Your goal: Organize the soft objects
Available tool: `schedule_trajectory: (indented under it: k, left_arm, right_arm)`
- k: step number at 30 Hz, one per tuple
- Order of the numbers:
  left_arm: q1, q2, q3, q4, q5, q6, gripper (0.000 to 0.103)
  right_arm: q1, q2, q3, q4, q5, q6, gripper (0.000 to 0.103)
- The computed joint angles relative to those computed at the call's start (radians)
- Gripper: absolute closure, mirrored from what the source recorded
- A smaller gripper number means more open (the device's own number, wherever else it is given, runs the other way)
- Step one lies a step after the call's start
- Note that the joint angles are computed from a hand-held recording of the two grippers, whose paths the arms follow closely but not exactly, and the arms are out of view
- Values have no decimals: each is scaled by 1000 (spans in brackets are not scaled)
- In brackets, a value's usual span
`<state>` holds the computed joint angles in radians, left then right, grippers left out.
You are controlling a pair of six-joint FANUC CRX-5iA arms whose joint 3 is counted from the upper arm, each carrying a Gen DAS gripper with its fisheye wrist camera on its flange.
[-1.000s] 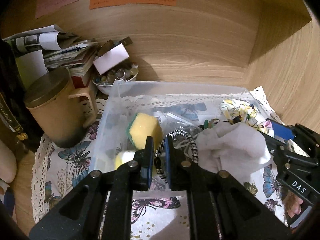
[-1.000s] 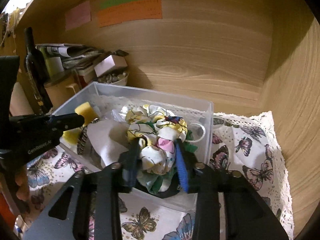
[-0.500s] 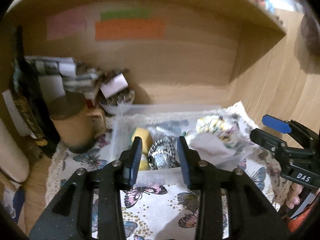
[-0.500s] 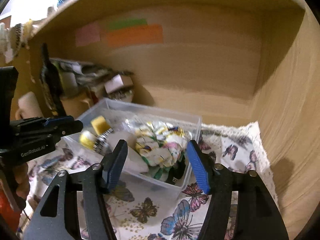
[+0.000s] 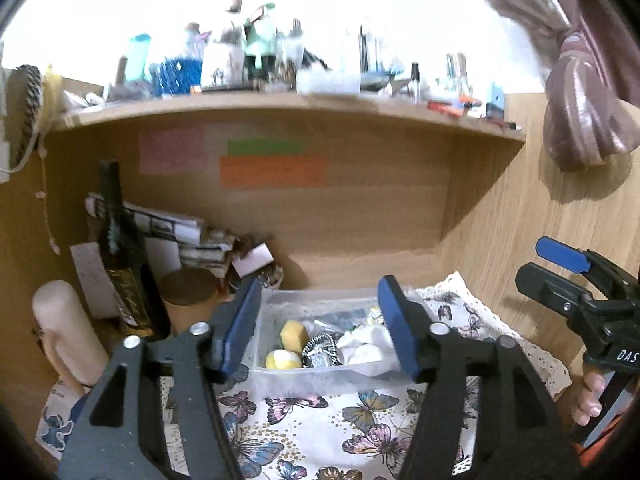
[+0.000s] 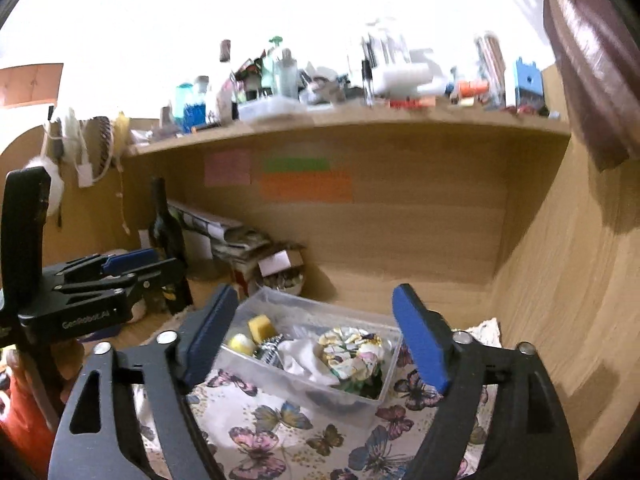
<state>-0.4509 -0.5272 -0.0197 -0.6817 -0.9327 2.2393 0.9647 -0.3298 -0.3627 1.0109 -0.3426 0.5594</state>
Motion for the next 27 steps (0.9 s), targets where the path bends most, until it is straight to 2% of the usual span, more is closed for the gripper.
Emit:
schedule_trajectory:
  k: [2,3,5,8,12,17,27]
  left_arm:
    - [-82,-4,12,-96,-46,71,27]
    - [-121,-5,18,-140,-70,101,25]
    - [-196,-4,26,-226,-118,152,19]
    - [-293,2,38,-330,-188,200,8]
    - [-397,7,45,-433,-259,248,5]
    - [-436,5,44,-469,-283,270,2]
    - [-445,5,45,-478,-287,274,0]
  right_arm:
    - [-12,-13,-26,74,17,-69,11]
    - [-21,-19,-40,119,30,-116,5]
    - [-40,-34,-67,193,58,-191,0]
    - [-35,-50,-79,210,50,-209,0]
    - [-30,-61,-89,223,42,-229,0]
    - [-28,-71,-96,211,42,-234,0]
    - [-30,-72,-97,208,39,-246,0]
